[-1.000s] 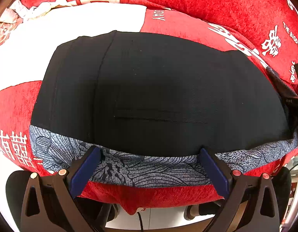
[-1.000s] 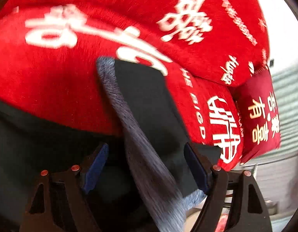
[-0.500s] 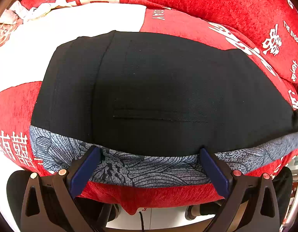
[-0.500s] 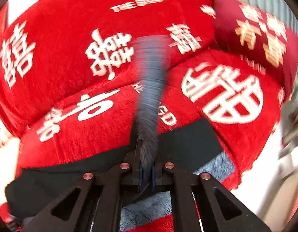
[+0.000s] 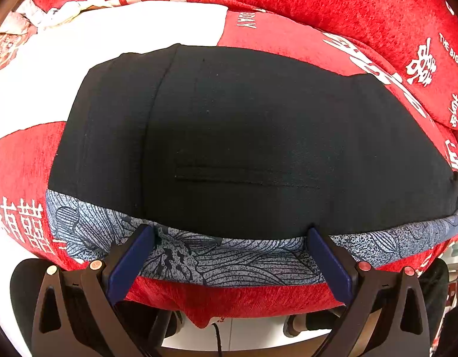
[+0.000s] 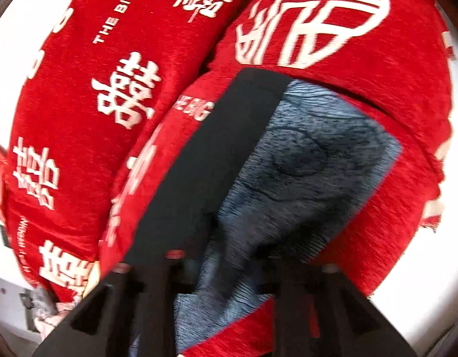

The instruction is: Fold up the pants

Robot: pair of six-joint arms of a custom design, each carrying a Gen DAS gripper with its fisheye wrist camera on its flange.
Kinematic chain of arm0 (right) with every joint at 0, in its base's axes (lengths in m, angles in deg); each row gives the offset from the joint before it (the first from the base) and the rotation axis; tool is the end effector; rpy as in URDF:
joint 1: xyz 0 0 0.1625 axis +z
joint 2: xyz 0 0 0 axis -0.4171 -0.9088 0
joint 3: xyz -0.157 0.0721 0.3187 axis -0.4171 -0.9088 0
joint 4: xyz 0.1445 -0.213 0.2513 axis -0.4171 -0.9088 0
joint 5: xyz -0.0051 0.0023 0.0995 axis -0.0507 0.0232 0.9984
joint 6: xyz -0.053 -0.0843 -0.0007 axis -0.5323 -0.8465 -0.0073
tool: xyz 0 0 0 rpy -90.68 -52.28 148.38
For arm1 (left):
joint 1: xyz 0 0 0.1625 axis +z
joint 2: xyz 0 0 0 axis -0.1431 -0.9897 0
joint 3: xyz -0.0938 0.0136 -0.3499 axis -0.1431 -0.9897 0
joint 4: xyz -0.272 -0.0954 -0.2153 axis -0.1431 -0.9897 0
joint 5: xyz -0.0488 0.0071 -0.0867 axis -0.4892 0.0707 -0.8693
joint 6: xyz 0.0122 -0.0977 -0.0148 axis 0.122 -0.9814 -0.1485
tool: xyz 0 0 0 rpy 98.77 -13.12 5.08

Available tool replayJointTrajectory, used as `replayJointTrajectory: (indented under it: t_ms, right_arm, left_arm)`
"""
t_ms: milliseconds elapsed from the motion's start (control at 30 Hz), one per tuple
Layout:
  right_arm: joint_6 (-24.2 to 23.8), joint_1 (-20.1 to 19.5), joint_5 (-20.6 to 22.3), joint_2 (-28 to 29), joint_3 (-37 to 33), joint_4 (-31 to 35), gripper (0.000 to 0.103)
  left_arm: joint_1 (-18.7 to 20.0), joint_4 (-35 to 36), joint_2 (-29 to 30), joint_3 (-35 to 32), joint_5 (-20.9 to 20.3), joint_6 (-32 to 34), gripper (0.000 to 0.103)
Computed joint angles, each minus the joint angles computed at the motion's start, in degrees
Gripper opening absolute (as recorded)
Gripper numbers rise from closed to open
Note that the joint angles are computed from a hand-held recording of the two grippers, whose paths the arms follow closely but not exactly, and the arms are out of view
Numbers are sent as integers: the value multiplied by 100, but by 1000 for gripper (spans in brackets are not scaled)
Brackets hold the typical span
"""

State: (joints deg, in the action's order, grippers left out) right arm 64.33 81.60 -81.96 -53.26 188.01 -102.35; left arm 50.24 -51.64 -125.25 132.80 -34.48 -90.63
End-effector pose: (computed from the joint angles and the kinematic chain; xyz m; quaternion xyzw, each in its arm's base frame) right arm -0.0623 -0.3418 0.4941 -0.3163 -0.8312 0.4479 0.0918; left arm -0.2634 -0.4992 0.0916 0.0388 0.9362 -0.1525 0.3142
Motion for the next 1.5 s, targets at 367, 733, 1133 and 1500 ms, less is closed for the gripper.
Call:
replayJointTrajectory:
  t_ms: [367,733,1133,1500]
  right_arm:
    - [-1006,2219,-2719,922,-827,-565,10]
    - [-2258,4163,-4086,1317,-1163,-1772,8]
    - [-1449,2209,-3707,1028,-676,-706,9]
    - [-842,2684,-5060,690,-344,-1509,67]
  left_arm:
    - [-232,275,1138,-1986,-255,838,103]
    - [-126,1977,2303,-3392,308,777,103]
    - [-105,2156,2175,-3297,256,432,103]
    - [-21,2078,1838,-3035,117,-73,103]
